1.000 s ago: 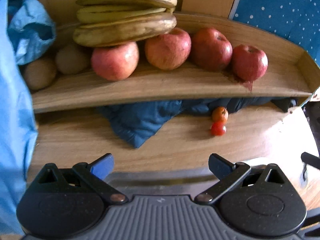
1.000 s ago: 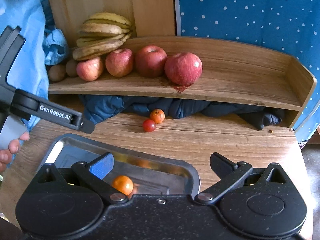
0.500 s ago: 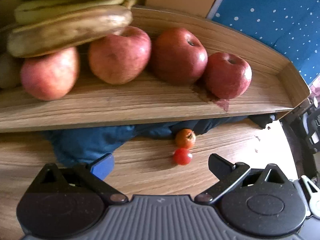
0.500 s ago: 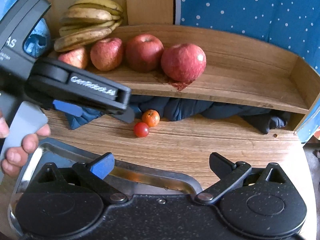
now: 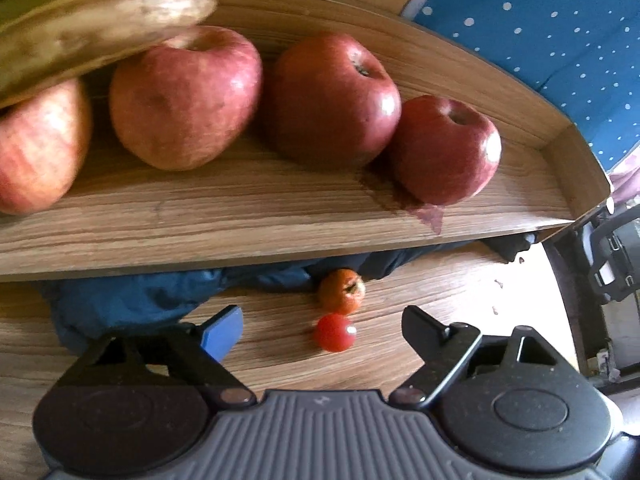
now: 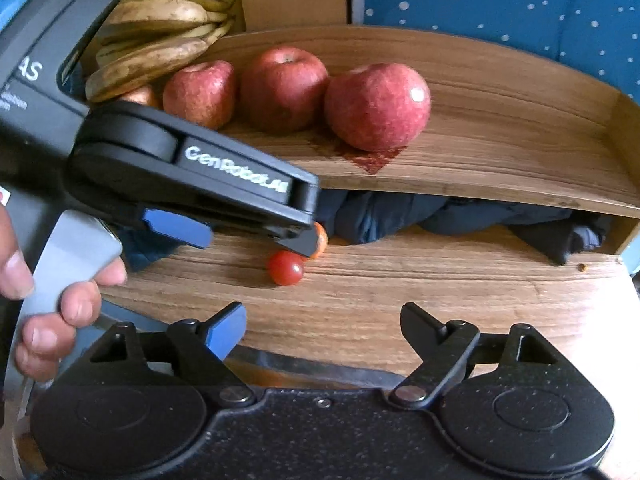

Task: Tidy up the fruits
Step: 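Grasp red cherry tomato with right tool while left tool grasps orange tomato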

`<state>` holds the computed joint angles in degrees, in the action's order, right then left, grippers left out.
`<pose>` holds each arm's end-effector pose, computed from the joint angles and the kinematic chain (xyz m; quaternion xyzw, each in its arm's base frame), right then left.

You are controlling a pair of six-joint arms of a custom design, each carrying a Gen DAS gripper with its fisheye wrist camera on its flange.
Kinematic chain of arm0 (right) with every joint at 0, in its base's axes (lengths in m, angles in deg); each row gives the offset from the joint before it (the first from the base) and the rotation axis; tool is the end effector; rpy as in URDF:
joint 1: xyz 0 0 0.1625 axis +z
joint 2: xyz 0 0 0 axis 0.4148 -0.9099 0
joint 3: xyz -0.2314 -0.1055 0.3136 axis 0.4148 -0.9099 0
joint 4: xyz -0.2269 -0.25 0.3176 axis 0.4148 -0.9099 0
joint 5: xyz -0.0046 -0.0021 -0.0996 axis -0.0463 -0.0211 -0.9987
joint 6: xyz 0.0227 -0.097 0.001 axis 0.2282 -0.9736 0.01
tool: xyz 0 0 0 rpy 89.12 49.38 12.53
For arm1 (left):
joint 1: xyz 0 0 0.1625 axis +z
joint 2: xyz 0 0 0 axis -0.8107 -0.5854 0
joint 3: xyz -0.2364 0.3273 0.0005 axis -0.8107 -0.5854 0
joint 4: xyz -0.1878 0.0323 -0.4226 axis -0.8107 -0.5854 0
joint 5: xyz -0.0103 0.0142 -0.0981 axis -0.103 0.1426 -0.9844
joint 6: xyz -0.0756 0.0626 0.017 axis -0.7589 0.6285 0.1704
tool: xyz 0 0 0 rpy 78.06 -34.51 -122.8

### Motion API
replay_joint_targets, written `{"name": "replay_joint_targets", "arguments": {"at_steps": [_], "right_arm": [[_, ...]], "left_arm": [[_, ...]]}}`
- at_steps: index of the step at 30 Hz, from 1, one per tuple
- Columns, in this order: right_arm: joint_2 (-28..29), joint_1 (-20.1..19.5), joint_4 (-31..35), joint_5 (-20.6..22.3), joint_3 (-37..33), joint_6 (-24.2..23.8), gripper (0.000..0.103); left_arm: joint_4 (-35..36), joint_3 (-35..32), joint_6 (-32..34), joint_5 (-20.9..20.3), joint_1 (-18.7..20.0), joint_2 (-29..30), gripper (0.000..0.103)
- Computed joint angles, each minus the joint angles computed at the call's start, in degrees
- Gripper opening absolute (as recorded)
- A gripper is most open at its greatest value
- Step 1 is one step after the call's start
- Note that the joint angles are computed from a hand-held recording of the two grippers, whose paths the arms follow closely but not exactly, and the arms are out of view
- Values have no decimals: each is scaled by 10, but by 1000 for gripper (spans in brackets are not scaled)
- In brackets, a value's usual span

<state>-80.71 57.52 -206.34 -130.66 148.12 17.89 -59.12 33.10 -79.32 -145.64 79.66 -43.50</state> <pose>0.0458 -0.2830 0.3245 0.0471 -0.8758 0.3300 0.3490 -0.4549 -0.4026 -0.0602 0.2093 0.9583 -0.0852 0.1750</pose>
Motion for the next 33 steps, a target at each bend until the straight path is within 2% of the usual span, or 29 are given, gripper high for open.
{"name": "replay_joint_targets", "arguments": {"at_steps": [2, 6, 11, 21, 27, 29, 33], "right_arm": [[15, -3, -3, 4, -4, 4, 78], [35, -6, -19, 14, -8, 4, 76], [29, -19, -14, 39, -8, 5, 71], [20, -29, 0, 51, -6, 12, 59], [18, -38, 5, 66, -3, 3, 55], [40, -34, -9, 67, -8, 5, 53], [43, -36, -14, 70, -6, -1, 51]], "left_arm": [[-2, -4, 1, -7, 2, 4, 84], [-2, -11, 0, -14, 3, 14, 77], [-2, -20, -4, -18, 6, 25, 75], [-7, -30, -1, -31, 16, 35, 57], [-6, -37, 9, -37, 26, 38, 52], [-4, -39, 12, -37, 27, 39, 50], [-2, -40, 15, -38, 28, 40, 42]]}}
